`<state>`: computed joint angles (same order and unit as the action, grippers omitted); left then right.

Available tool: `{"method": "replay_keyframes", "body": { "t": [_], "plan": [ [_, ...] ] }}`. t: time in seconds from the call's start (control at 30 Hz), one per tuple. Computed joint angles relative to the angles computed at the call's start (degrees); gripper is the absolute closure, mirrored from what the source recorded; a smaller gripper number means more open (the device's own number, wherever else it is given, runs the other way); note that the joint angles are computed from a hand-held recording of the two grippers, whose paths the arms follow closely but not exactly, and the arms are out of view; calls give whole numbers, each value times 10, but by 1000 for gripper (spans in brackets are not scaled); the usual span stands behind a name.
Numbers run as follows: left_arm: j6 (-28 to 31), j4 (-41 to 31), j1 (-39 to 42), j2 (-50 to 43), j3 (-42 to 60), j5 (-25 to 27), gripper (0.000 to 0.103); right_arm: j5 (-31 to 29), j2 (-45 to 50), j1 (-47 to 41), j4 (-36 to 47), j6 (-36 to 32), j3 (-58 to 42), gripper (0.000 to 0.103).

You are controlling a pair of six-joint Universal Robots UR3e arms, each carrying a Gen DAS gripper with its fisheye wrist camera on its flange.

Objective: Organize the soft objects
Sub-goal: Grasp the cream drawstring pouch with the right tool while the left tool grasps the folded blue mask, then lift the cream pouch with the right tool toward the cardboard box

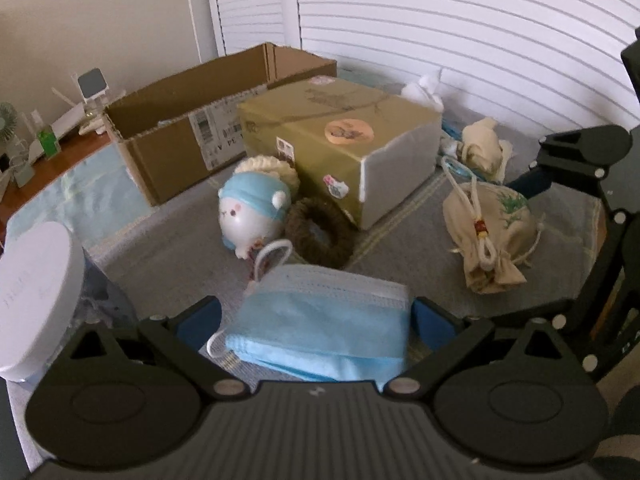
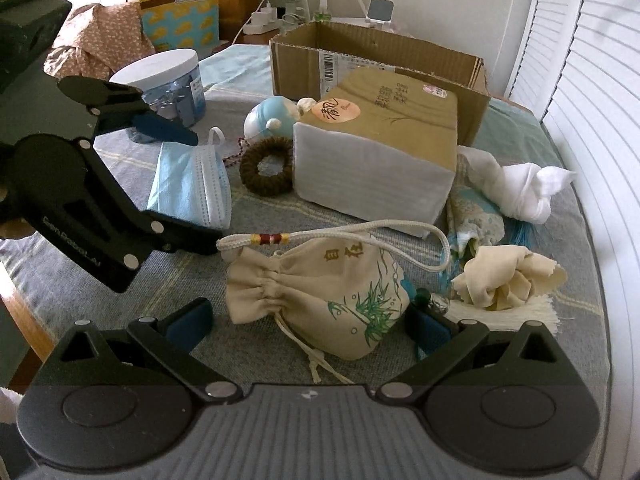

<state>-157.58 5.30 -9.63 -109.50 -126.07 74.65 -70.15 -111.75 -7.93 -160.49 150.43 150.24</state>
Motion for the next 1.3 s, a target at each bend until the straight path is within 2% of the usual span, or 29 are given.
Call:
{"method": "replay_keyframes", "body": {
  "t": [0.27, 0.4, 0.5, 0.63, 0.73, 0.83, 0.9, 0.93, 1.13, 1.3],
  "plan": [
    [16, -10, 3, 27, -21, 4, 3, -9, -1, 6, 0, 11, -1, 0],
    [25, -21, 4, 23, -10, 4, 5, -36, 2, 19, 12, 39, -15, 0],
    [27, -28, 6, 17, 0, -2, 11, -50, -13, 20, 12, 49, -12, 0],
    [12, -39, 14, 14, 5, -19, 17, -35, -34, 4, 29, 45, -12, 0],
    [6, -36, 12, 17, 1, -19, 19, -47, -8, 21, 3, 58, -20, 0],
    [4, -35, 12, 23, -6, -19, 22, -49, 10, 30, -4, 66, -30, 4],
    [4, -36, 12, 28, -8, -18, 23, -57, 23, 37, -13, 72, -34, 16],
    [3, -35, 11, 30, -10, -16, 24, -56, 23, 38, -6, 72, -38, 18],
    [6, -44, 10, 57, -22, -16, 28, -47, -25, 30, 30, 65, -30, 22],
    [9, -68, 14, 104, -40, -19, 32, -34, -94, 14, 105, 44, -42, 23]
  ]
}}
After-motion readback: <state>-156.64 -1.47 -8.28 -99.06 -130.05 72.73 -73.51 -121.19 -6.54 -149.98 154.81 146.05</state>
